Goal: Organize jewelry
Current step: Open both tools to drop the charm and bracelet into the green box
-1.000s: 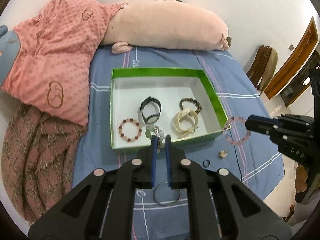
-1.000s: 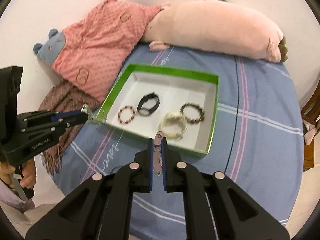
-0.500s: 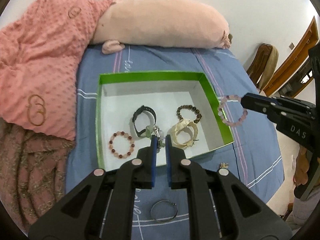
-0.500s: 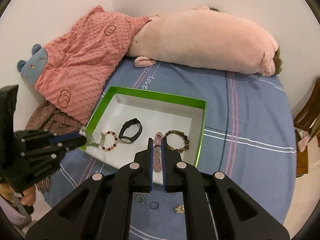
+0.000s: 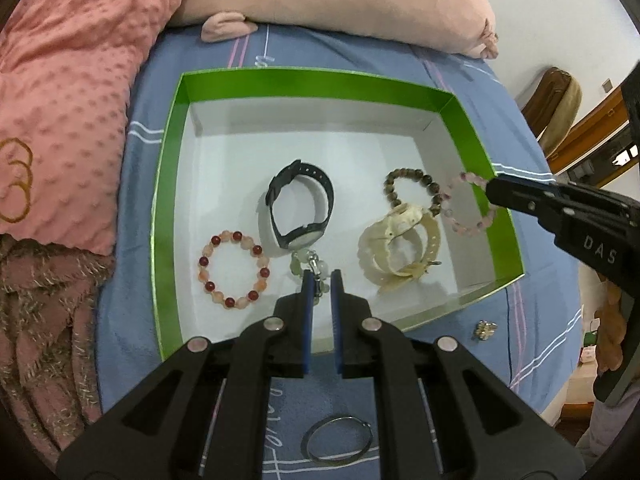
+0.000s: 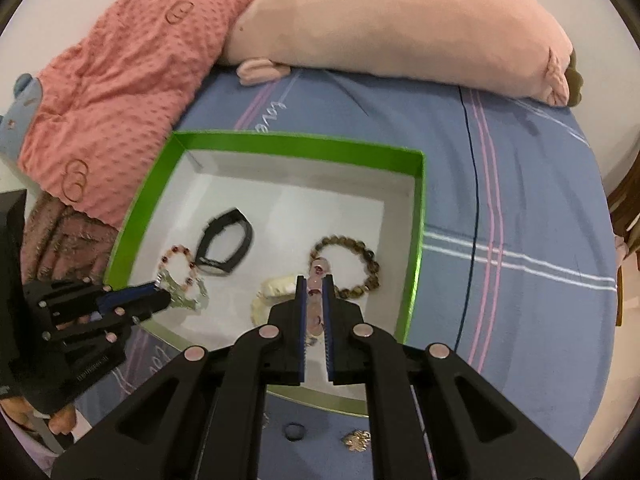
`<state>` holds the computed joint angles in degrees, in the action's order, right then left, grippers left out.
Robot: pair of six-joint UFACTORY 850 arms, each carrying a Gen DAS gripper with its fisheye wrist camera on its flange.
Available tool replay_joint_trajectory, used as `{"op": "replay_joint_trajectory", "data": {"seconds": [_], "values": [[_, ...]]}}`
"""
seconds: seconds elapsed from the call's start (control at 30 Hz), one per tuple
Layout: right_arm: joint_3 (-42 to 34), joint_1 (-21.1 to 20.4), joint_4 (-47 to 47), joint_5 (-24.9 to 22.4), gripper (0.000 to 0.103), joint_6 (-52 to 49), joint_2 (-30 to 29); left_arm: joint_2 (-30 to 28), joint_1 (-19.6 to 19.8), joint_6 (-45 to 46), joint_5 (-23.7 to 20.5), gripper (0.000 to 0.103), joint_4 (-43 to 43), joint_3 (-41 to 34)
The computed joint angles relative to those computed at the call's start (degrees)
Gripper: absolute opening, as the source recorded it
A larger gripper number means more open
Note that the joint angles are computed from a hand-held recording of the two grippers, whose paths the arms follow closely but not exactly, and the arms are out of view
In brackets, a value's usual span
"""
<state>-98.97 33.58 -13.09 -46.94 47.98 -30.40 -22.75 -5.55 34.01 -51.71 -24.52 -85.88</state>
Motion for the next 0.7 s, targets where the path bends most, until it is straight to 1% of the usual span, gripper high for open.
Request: {"op": "replay_joint_trajectory", "data": {"seconds": [0.23,0.33,0.4,0.43,0.47,0.5,0.63,0.7], "values": [[3.47,-0.58,2.46,-0.20,0.007,-0.38,0.75,-0.89,-0.67,-1.17,0.06,0.009,1.48,0.00],[3.68,-0.34,1.97,-0.99,0.008,0.46,0.67,-0.11,-1.01,-0.94,1.43,0.009,2.25,0.61],[3.74,-0.09,0.95,-1.28,0.018,1.72,0.82,0.24,-0.99,-0.87,2.00,0.011,2.29,0.78],[3.60,0.01,0.58,-1.44,0.028,2.10,0.82,0.36,-0.96,-0.96,2.10,0.013,2.35,0.80],[3.66,0.19,-0.11,-1.46,0.036,2.80,1.03,0.43,-0.91,-1.04,2.15,0.018,2.39,0.76],[3.65,0.32,-0.65,-1.42,0.037,3.24,1.19,0.70,-0.82,-1.24,2.38,0.023,2.46,0.91],[3.94,0.61,-1.05,-0.79,0.038,3.54,2.18,2.33,-0.40,-0.78,3.22,0.024,2.20,2.02],[5.05,1.04,-1.10,0.36,0.038,3.58,3.80,4.60,-0.06,0.75,4.57,0.025,1.90,3.90]]}}
